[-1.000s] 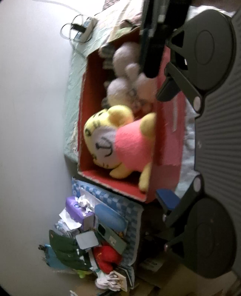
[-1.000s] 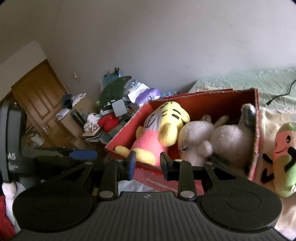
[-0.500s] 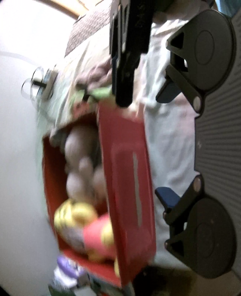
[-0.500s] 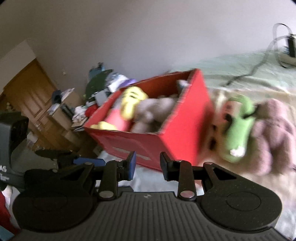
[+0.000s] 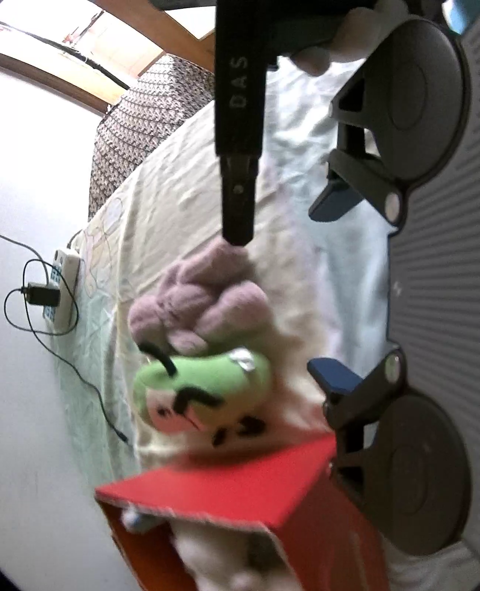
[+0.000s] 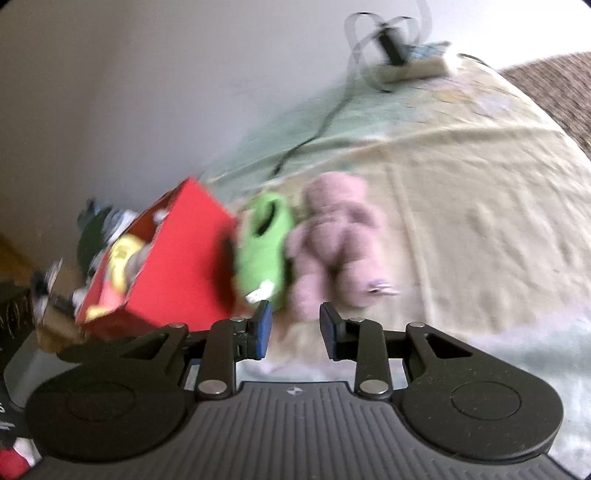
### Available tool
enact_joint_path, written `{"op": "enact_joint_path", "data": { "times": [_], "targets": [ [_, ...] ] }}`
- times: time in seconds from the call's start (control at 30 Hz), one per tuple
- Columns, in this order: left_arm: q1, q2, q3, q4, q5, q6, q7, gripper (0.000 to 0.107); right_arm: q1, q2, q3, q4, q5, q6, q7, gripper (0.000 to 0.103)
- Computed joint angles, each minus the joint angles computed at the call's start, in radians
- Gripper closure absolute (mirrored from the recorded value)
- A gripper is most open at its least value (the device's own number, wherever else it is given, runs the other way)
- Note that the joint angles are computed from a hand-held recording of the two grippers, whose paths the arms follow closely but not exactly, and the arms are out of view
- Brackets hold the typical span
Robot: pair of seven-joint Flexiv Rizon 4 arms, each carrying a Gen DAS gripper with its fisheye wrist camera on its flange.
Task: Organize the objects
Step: 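Move the right gripper to the pink teddy bear beside the green plush, then close the right gripper on the pink teddy bear's body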
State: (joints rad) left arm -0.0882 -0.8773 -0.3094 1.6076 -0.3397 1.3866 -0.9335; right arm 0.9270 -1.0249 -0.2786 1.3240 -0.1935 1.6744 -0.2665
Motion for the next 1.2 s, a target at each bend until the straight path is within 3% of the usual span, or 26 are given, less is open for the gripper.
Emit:
{"op": "enact_joint_path", "data": {
  "times": [0.33, 0.77, 1.0, 1.1, 1.2],
  "targets": [
    [-0.090, -0.124, 0.078, -0.240, -0.008, -0.134, -0.108, 0.035, -0.080, -0.017, 0.062, -0.031, 0.004, -0.043, 0.049, 0.070],
    [-0.134, -0.231, 0.159, -0.449, 0.040, -0.270, -0.224, 0.046, -0.253, -0.136, 0.321, -0.266, -0.079, -0.205, -0.081, 0.064],
    [-0.143, -0.265, 0.167, -0.515, 0.065, -0.315, -0.234, 0.054, -0.279, -0.184, 0.378, -0.348, -0.055, -0.255, -0.153, 0.064],
    [-0.147, -0.265, 0.172, -0.516, 0.078, -0.312, -0.231, 0.056, -0.273, -0.181, 0.366, -0.345, -0.041, -0.258, -0.162, 0.073],
    [-0.142, -0.258, 0.163, -0.504, 0.081, -0.308, -0.221, 0.059, -0.273, -0.174, 0.366, -0.332, -0.026, -0.247, -0.168, 0.074]
  ]
}}
